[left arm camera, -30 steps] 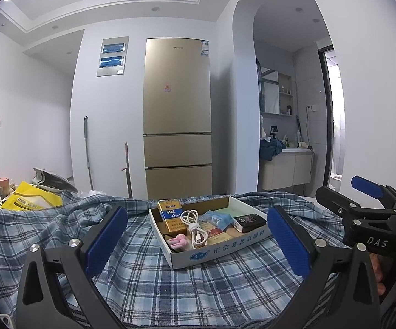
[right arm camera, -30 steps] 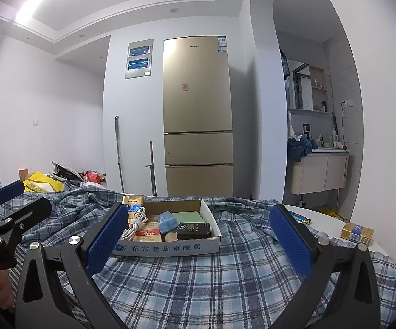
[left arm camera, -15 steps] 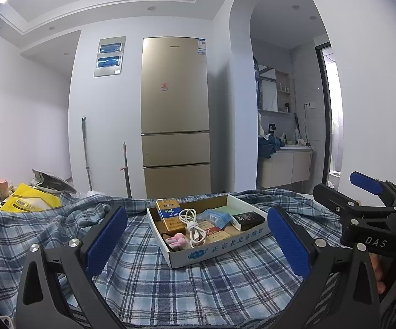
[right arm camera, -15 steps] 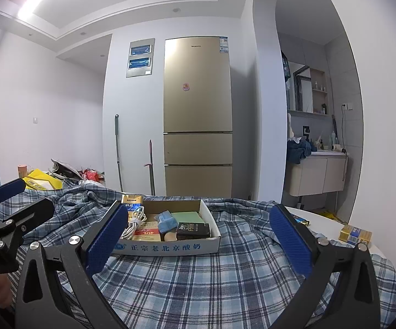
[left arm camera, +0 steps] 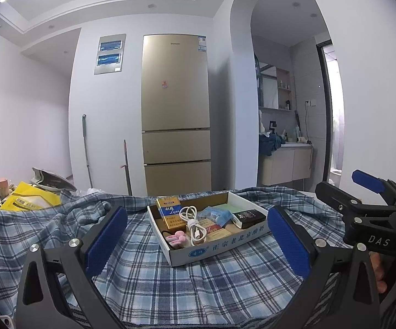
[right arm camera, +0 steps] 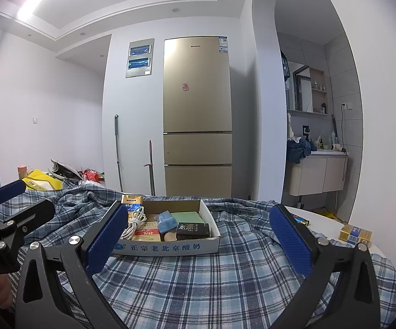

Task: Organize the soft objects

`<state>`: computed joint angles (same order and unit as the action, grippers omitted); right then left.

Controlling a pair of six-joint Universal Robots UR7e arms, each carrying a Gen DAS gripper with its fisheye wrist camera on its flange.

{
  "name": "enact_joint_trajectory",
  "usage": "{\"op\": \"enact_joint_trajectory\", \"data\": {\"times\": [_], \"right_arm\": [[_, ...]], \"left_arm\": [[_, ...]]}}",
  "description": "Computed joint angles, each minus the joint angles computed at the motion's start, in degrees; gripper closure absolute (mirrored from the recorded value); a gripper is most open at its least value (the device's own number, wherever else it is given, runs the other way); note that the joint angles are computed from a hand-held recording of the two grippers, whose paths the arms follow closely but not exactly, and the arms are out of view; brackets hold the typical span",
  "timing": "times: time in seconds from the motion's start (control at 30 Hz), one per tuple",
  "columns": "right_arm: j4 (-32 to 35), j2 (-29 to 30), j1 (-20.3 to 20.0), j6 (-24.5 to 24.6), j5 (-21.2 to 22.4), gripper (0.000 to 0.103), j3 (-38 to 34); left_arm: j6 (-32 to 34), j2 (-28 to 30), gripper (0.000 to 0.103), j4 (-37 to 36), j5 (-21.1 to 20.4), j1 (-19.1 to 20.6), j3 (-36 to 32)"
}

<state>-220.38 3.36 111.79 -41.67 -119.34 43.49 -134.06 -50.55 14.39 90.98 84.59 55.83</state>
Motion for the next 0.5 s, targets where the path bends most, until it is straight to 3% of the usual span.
{"op": "enact_joint_trajectory", "data": {"times": [0.5], "right_arm": [[0.94, 0.17, 0.14, 0.25, -1.22, 0.0, -0.58]], "left_arm": [[0.31, 1.2, 0.0, 2.63, -0.68, -0.05, -2.6]]}}
